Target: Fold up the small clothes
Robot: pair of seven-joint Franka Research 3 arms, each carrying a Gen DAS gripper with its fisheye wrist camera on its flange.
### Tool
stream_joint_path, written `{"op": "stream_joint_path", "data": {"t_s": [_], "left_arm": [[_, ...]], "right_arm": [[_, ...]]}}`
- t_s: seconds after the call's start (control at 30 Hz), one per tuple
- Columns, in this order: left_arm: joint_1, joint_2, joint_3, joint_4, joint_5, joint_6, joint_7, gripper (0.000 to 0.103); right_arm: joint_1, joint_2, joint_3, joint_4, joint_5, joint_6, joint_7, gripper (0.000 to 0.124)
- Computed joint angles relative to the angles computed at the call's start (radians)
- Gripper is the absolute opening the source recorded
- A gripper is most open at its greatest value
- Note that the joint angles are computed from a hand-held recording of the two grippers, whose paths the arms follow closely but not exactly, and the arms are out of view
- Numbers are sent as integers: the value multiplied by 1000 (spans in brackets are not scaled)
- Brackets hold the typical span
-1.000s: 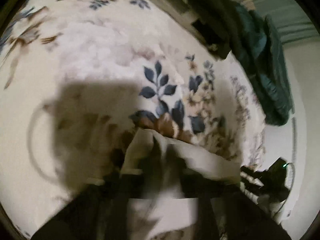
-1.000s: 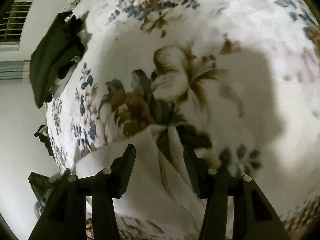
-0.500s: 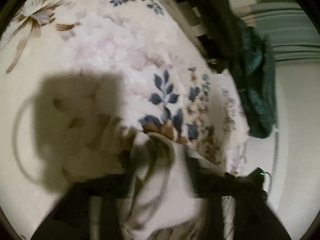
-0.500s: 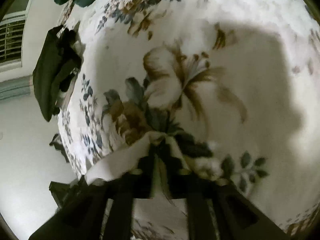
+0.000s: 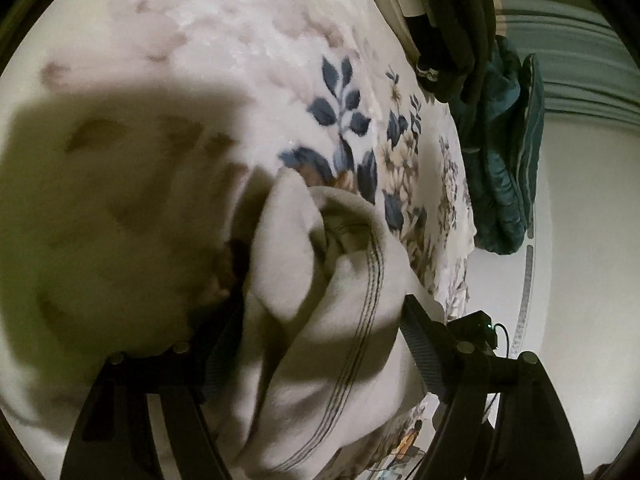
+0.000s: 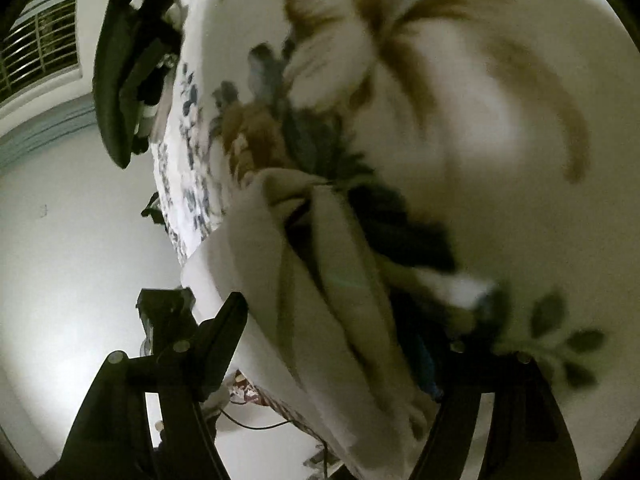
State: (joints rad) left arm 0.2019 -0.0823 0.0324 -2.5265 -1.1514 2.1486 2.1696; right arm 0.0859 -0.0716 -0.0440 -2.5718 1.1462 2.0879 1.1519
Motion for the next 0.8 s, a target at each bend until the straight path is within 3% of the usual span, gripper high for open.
{"op": "stream_joint_path", "data": {"t_s": [0.07, 0.1, 0.13, 0.23, 0.37, 0.5, 0.63, 0.8], "left_arm": [[-12, -19, -12, -12, -21, 36, 22, 65], [-20, -28, -18, -16, -11, 54, 25, 52], [-30, -34, -25, -12, 14, 69, 17, 27], [-53, -61, -29, -18, 42, 121, -12, 23], [-73, -116, -17, -16, 93, 128, -61, 22], [-81, -151, 14, 31, 158, 77, -98, 22], [-71, -125, 41, 154, 208, 33, -128, 22], [-35, 36, 43, 440, 215, -17, -126, 22]], "right_arm": [[11, 5, 9, 10, 8, 0, -18, 72], [18, 8, 17, 16, -6, 11, -6, 58], [25, 8, 23, 17, -10, 26, 3, 43], [40, -16, 31, 3, 8, 70, 28, 27], [59, -78, 33, -6, -9, 97, 85, 23], [83, -134, 38, 39, -62, 101, 179, 21], [108, -131, 41, 163, -99, 103, 262, 21], [139, 21, 72, 462, -184, 144, 382, 21]]}}
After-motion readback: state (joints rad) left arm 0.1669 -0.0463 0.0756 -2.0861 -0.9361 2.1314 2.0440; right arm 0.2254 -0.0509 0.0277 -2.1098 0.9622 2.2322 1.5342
